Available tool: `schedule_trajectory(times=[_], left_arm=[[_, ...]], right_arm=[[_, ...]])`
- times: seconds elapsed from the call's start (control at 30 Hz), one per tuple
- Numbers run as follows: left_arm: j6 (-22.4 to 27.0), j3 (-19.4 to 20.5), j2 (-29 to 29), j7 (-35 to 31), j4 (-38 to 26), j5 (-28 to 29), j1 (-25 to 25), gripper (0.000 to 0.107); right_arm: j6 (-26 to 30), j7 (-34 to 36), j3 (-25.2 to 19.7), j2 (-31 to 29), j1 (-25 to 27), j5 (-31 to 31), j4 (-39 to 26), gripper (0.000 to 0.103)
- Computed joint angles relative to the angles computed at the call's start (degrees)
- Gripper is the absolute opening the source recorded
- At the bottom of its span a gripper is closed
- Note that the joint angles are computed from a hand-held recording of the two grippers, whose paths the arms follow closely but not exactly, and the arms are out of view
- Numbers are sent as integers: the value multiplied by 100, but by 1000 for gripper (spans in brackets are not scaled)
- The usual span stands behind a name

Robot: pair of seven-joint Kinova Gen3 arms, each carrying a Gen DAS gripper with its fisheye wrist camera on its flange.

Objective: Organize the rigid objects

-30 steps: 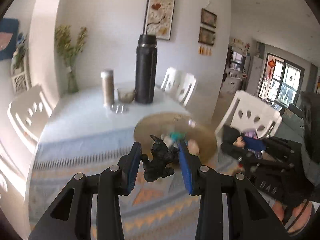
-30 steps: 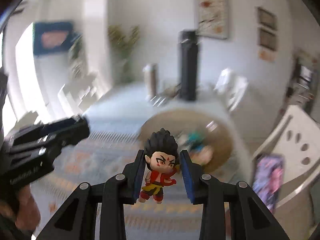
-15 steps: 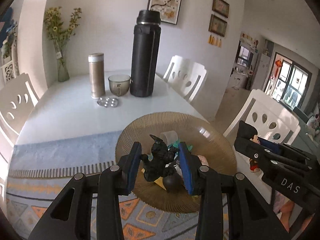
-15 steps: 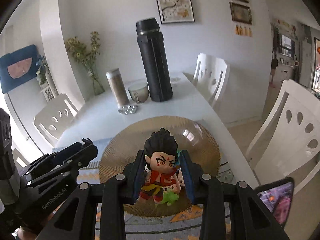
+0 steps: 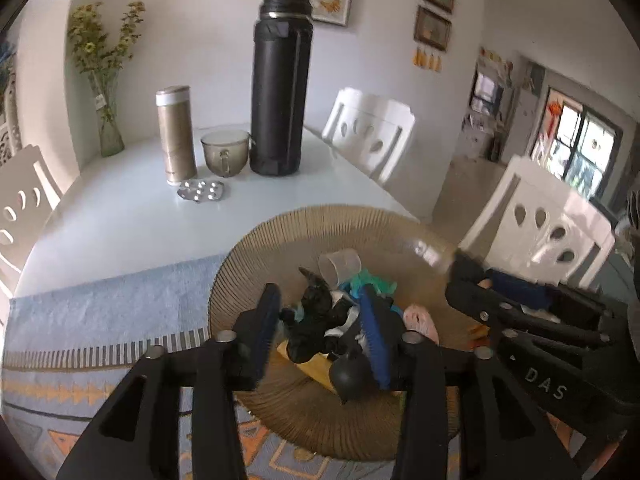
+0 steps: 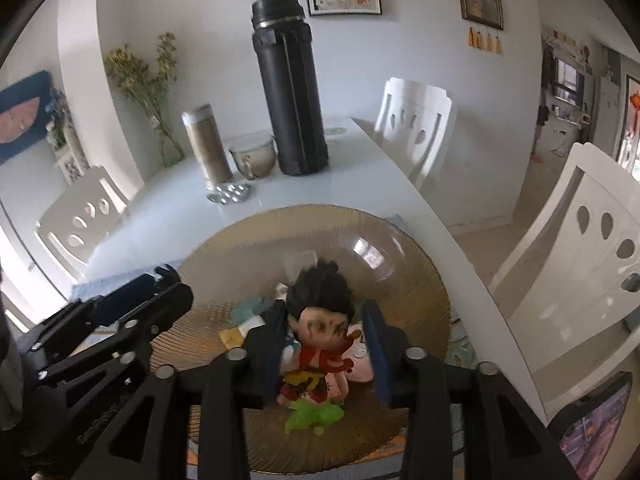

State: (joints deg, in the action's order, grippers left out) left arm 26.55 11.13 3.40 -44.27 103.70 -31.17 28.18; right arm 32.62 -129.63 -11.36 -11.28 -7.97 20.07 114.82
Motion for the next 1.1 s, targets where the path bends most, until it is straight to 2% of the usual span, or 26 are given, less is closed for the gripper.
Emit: schedule_trajectory(times=[0.03,0.1,0.2,0.23,0.3,0.33,0.4,0.43,0.5,0.6,0.67,0.73,0.83,0.9,1.0,1.1], left_arm=[[171,121,-51,-89,-28,52,-109,47],[322,542,-208,-294,4,330,-590,47],[420,922,-963,-354,404,719,-1137,47],[611,918,-1229,-198,490,672,-1119,47],[1046,701,-1760,266,643,515,-765,48],[1279,568,-2025,499,756,302,-500,51],[1745,387,-2556,965,947,-69,29,88],[1978,393,-2821,1198,1075,-268,223,91],[2431,686,-3345,1476,1312,-386,293,91],[2749,1275,-3871,1405,1699,-39,-307,94],[2638,1636,-4181,1489,2191,120,-818,94],[2267,1898,-4392,1548,2722,312,-1349,94],[1796,1989,-4519,1442,3199,629,-1781,94],[1573,1893,-4597,1288,3383,879,-1850,94],[1467,1977,-4944,934,3419,1166,-2201,94],[1357,1826,-5026,567,3460,1536,-2328,94]], right_arm=[[129,-168,-137,-8,55,154,-36,53],[219,-326,-267,-193,45,318,7,53],[427,-233,-340,-600,-94,130,34,54],[559,-230,-438,-783,-122,57,31,55],[850,-260,-736,-1167,-178,-90,17,60],[930,-233,-839,-1293,-210,-176,16,63],[1202,-300,-1199,-1538,-261,-357,-20,64],[1397,-325,-1462,-1621,-195,-504,-77,64],[1508,-209,-1950,-1741,9,-876,-70,64],[1012,-559,-2540,-1918,-68,-1233,348,64],[546,-1025,-3071,-2038,26,-1135,712,64],[153,-1491,-3602,-1962,265,-845,1033,64],[-483,-1888,-4234,-2070,888,-951,1469,64],[-548,-1784,-4516,-2267,1292,-1171,1577,64],[-498,-1693,-4747,-2423,1640,-1360,1599,64],[-561,-1545,-4928,-2410,1936,-1559,1656,64]])
